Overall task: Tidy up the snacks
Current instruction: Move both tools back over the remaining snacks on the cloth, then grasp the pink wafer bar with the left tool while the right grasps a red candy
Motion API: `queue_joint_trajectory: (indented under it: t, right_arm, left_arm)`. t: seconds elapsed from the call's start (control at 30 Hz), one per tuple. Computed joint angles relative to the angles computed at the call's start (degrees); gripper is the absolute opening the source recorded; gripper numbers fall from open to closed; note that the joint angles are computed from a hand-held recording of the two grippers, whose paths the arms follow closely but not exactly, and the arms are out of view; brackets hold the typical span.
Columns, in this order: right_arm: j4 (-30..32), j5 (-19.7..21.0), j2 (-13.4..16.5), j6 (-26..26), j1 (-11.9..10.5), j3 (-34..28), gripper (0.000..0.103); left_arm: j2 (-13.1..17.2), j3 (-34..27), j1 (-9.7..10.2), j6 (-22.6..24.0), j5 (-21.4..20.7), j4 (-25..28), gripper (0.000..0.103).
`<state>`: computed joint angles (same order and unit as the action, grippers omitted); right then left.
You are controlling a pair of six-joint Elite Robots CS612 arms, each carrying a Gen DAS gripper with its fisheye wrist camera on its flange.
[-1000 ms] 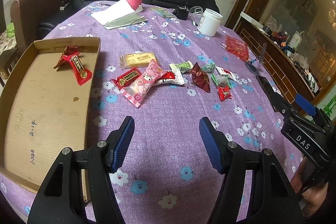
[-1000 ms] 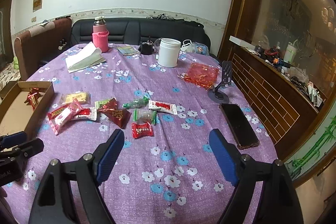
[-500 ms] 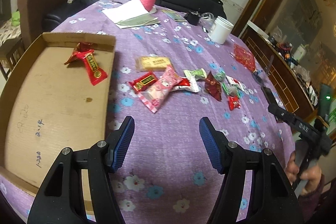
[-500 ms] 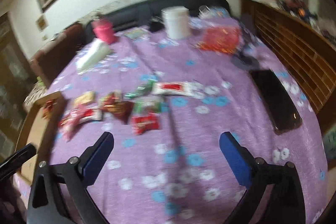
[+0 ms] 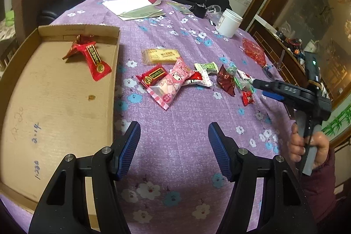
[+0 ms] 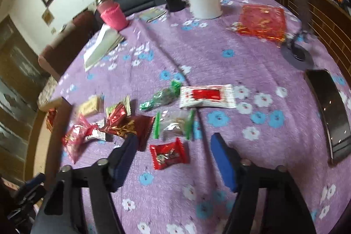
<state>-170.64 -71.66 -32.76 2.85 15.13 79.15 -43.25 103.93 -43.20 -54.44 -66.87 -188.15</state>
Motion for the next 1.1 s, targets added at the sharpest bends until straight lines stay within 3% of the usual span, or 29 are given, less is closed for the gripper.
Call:
queue_joint_trajectory:
  t: [0.07,0.2,0.27,0.37,0.4,0.53,0.73,0.87,1.0,1.1]
  right_arm:
    - [0.2,-1.1,0.5,-1.3,0.7,-0.3,0.061]
    - [2.1,-4.6,1.7,-3.0,1.9,-1.6,0.061]
    - [0.0,-6.5,2.0,-4.1,2.4,-1.5,0.058]
    - [-2.0,-8.9,2.2,-5.0,2.9,-1.3,0.035]
    - [-2.8,-9.3,2.2,-4.9,2.9,-1.0,0.033]
    - [-5.7,-6.0,2.5,-1.9,1.8,-0.2,0.024]
    - [-6.4,-0.5,2.7,1.1,0.5,-0.2,0.024]
    - [-8.0,2.3,2.6,2.5,-0.1,0.2,0.024]
    - [-9.3,5.0,2.7,3.2,-0.6,0.3,0.024]
    - [-9.7,10.1,2.8,4.3,-1.4,0.5,0.024]
  left_arm:
    - [0.0,-0.1,0.26,1.0,-0.2,-0.1,0.065]
    - [0.3,-1.2,0.87,3.3,0.1,0.5,0.065]
    - [0.5,-2.2,1.19,4.8,0.7,1.8,0.065]
    - [1.1,-4.6,1.76,8.0,1.0,5.0,0.065]
    - [1.5,-5.6,1.94,9.6,1.2,6.2,0.065]
    - [3.5,-10.1,2.48,17.1,1.3,10.6,0.065]
    - [6.5,-15.6,3.91,25.9,-0.9,15.0,0.063]
    - [7.3,-17.9,4.58,26.7,-3.0,20.3,0.026]
    - [7.3,-18.2,4.13,26.2,-1.5,21.8,0.023]
    - [7.0,-17.4,4.04,24.8,-1.9,20.4,0.023]
